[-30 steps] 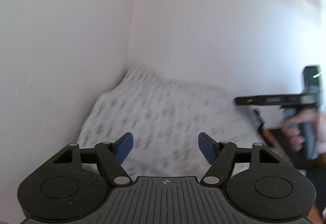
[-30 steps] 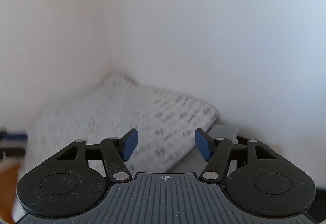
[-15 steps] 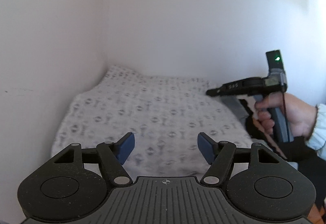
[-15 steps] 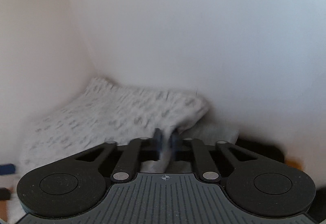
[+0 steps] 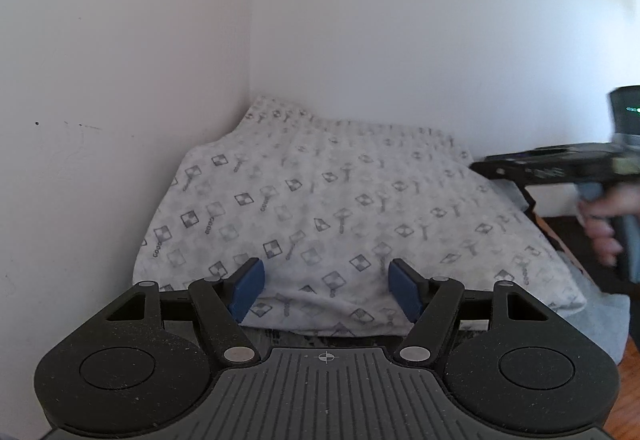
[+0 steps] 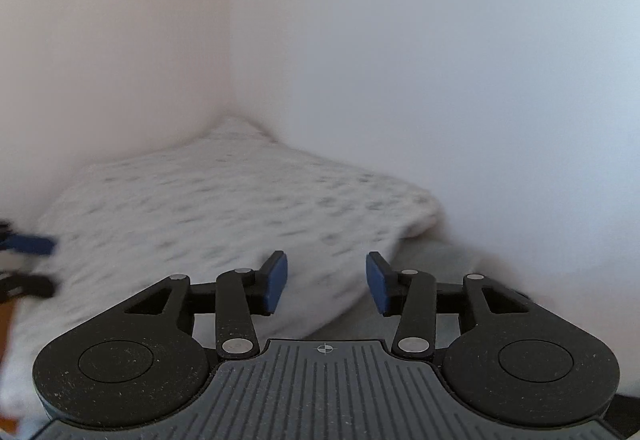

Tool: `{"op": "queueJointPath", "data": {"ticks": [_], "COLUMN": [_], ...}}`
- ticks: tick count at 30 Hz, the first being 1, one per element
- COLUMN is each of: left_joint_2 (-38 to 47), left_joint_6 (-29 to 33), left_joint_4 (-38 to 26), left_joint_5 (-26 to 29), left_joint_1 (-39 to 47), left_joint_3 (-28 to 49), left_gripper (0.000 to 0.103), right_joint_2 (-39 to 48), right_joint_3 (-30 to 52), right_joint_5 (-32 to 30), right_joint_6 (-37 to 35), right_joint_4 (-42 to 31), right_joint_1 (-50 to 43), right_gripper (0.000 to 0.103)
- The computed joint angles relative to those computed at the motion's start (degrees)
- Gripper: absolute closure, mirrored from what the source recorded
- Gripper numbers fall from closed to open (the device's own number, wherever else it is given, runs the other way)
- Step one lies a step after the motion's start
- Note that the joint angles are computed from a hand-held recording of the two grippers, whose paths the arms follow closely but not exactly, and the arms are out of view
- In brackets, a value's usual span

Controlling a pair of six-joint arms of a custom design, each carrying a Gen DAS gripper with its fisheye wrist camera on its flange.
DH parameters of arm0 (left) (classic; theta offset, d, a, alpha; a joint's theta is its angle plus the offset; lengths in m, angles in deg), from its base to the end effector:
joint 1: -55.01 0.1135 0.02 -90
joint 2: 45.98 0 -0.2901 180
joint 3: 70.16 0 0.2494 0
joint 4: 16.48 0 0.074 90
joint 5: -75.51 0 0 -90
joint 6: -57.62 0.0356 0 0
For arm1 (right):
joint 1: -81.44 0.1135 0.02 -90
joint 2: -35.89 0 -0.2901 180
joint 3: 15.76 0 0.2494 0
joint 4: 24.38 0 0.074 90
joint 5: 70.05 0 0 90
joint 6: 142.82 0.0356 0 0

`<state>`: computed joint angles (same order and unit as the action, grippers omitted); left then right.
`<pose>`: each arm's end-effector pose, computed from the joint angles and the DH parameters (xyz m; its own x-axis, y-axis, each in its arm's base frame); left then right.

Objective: Fold clothes

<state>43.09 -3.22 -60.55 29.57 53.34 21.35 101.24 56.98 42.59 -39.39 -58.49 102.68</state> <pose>0.3380 -0.0346 0.3480 -0.3165 0.3595 -0.8778 0.7956 0.6046 -0.0392 0.2303 0.0748 0.3612 -0.4109 0.0703 -0.9090 0.0838 0.9957 0.0391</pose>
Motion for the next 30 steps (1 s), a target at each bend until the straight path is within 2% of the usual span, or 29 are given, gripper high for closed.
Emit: {"op": "queueJointPath", "data": {"ticks": [3,7,9,11,12,15,18,20,23,24,25,26,27,28,30], "left_joint_2": [-0.5,-0.3,-0.2,1.2,1.9,3.3,3.2,2.9,1.2,-0.2,-1.6,-3.4,-4.9,-6.1,-9.6], "left_joint_6": [0.7,-2.2,-2.2,-2.5,-2.7,-2.8,-2.7,-3.3,-3.1,-3.1,-3.0,-3.6,-3.6,-1.8,0.6], "left_joint_4": [-0.6,1.5,2.4,1.2,-0.3,-2.0,-2.9,-2.9,-6.0,-6.9,-7.9,-8.0,-9.3,-12.1,-15.4], "left_joint_5": [-0.7,-1.6,-3.9,-5.1,-4.3,-3.1,-2.8,-2.8,0.1,1.6,3.2,4.9,6.1,6.2,5.5], "left_joint_1": [-0.2,0.6,0.8,1.3,2.1,3.1,3.5,3.6,5.4,6.5,7.7,9.0,10.1,10.7,12.2], "left_joint_3": [0.2,0.5,0.4,1.7,2.9,4.3,4.8,4.9,5.8,5.1,4.6,3.2,2.4,2.8,2.0], "left_gripper": [0.030,0.030,0.029,0.029,0.029,0.028,0.028,0.025,0.022,0.020,0.014,0.007,0.002,0.000,0.000], "right_joint_2": [-2.4,-3.1,-2.5,-1.5,-1.1,-0.4,0.1,-0.5,-2.5,-3.3,-3.8,-3.8,-3.8,-3.6,-2.7], "right_joint_3": [-0.2,-0.3,-0.7,-0.5,-0.5,-0.8,-0.3,-0.9,-1.9,-2.1,-2.1,-1.8,-1.6,-1.0,0.4], "right_joint_5": [1.8,7.9,10.1,10.7,12.9,19.6,22.3,24.1,28.4,30.6,32.8,35.3,38.0,39.7,42.8], "right_joint_6": [0.7,1.4,2.0,3.5,3.7,4.0,5.2,7.8,13.0,15.7,18.5,21.1,24.4,27.2,34.1], "right_joint_4": [-2.1,-3.9,-3.9,-5.8,-6.9,-10.0,-13.2,-14.4,-15.3,-16.1,-17.1,-18.5,-20.7,-23.0,-27.6], "right_joint_1": [7.4,19.3,24.0,26.7,28.3,33.2,35.2,37.3,41.3,43.3,45.3,47.6,50.6,52.9,57.0], "right_gripper": [0.046,0.046,0.048,0.053,0.055,0.055,0.054,0.053,0.037,0.028,0.019,0.016,0.007,0.001,0.000]}}
